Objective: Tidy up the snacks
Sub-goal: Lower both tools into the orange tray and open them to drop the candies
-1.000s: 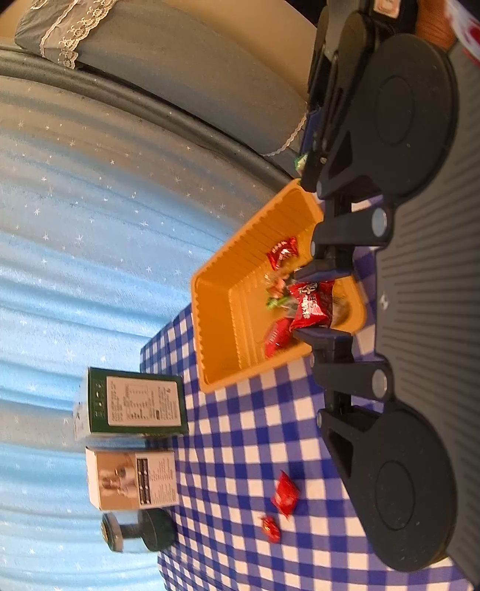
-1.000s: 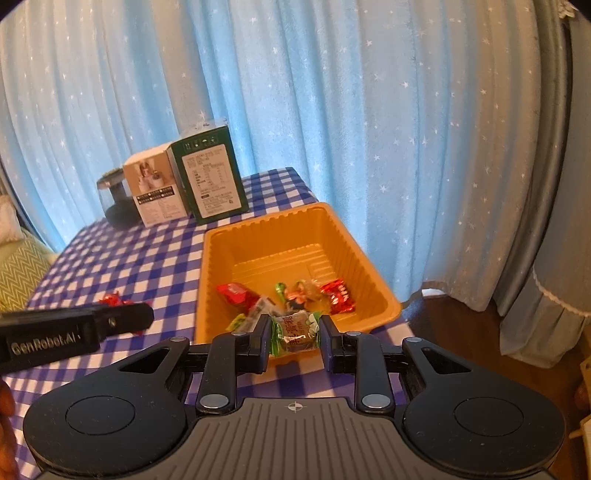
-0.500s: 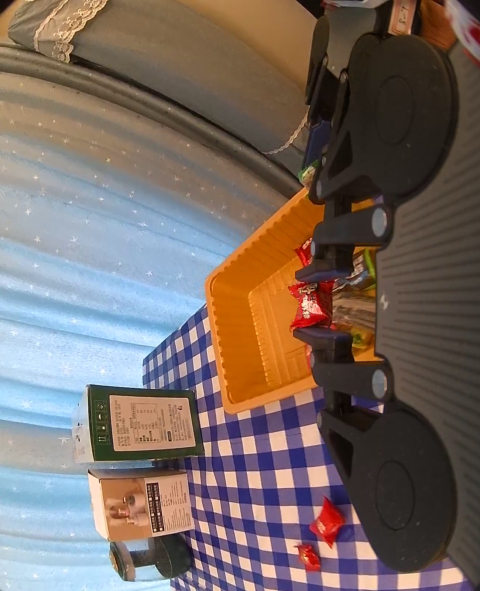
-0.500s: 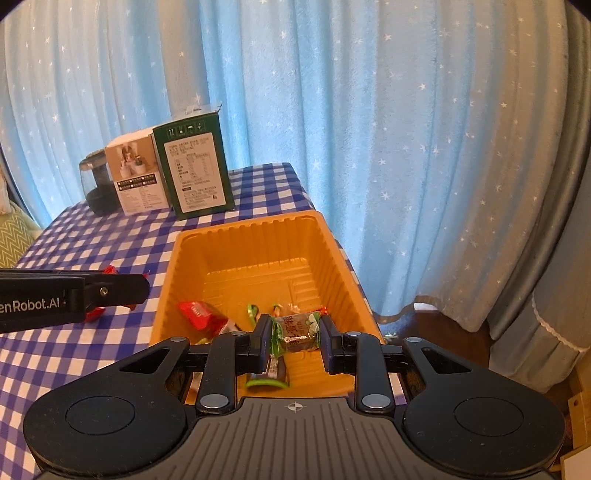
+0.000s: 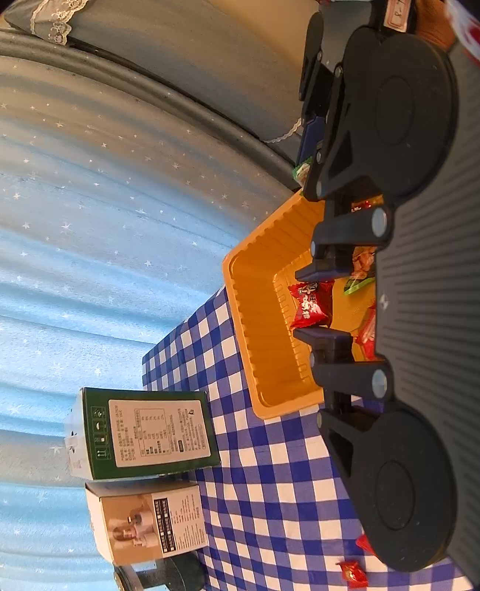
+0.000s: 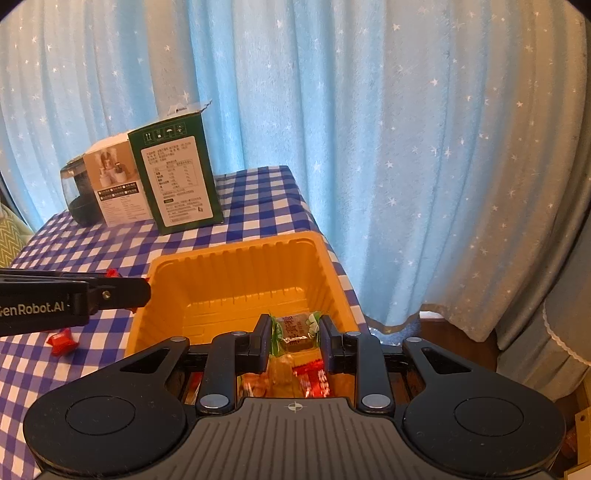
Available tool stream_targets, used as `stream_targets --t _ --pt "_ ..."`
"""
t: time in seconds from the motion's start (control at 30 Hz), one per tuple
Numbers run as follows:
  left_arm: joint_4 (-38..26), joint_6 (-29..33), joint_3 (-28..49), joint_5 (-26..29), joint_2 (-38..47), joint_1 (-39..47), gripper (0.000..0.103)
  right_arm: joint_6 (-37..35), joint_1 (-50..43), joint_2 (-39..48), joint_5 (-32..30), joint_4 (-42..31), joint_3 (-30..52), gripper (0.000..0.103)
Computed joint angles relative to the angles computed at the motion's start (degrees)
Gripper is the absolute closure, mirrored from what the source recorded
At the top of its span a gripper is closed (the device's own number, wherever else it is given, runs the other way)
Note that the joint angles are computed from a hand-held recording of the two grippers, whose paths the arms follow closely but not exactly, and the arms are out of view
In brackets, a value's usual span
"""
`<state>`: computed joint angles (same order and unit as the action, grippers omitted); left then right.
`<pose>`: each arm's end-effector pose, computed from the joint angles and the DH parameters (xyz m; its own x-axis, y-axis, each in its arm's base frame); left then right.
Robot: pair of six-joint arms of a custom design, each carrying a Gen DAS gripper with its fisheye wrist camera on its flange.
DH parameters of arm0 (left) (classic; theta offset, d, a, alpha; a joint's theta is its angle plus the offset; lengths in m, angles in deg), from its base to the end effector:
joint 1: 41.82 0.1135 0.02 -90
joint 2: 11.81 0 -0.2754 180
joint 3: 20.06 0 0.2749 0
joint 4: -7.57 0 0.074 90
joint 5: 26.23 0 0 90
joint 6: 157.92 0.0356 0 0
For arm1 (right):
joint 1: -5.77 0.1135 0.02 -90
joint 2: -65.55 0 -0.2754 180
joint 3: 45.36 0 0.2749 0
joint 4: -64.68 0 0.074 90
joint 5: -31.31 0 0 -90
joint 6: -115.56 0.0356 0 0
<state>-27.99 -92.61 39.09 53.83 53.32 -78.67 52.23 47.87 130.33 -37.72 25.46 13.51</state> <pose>0.2111 -0.1505 0.2624 -0.6857 -0.0003 -0.7279 0.2211 0.9527 -0.2086 0.1953 0.1593 0.2583 -0.6668 -0.0376 -0.7443 -0.1560 0.9836 0.0900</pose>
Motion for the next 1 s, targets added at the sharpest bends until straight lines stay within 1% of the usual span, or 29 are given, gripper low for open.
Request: stream_targets --t 0.2,0.23,0.27,0.37,0.6,0.83,0.97,1.0 --pt "2.90 1.32 0.60 1.95 4.02 1.41 0.080 -0.40 -1.68 2.27 -1.41 2.18 -0.13 0.076" --pt "3.56 1.32 0.65 2.16 4.68 1.69 0.075 -0.37 -1.85 2.43 -1.57 2.37 -0.27 0.076" --pt "4.34 1.36 0.39 2.65 4.98 1.95 0.067 -0.35 -1.99 2.55 -1.68 2.49 -0.39 0.076" --pt "4.68 1.89 -0.09 2.73 5.03 2.54 0.067 -0.09 -2.03 2.46 -1.81 2.48 -0.78 0.076" --pt "3.06 1.59 -3.51 2.35 -0.15 3.61 0.063 0.70 -1.80 2.33 -2.07 2.42 -0.95 0.076" --pt "0.14 0.80 -6.35 0.50 -6.20 4.05 0.058 1.06 -0.87 3.50 -2.65 3.54 0.72 0.076" --pt "-2.71 0.09 -7.29 -1.27 -9.32 3.93 0.055 0.84 -1.72 4.00 -5.96 7.27 0.58 0.075" --pt "-3.47 -0.02 -7.60 -1.92 -10.22 3.81 0.054 0.81 -1.96 4.10 -6.88 7.91 0.59 0.069"
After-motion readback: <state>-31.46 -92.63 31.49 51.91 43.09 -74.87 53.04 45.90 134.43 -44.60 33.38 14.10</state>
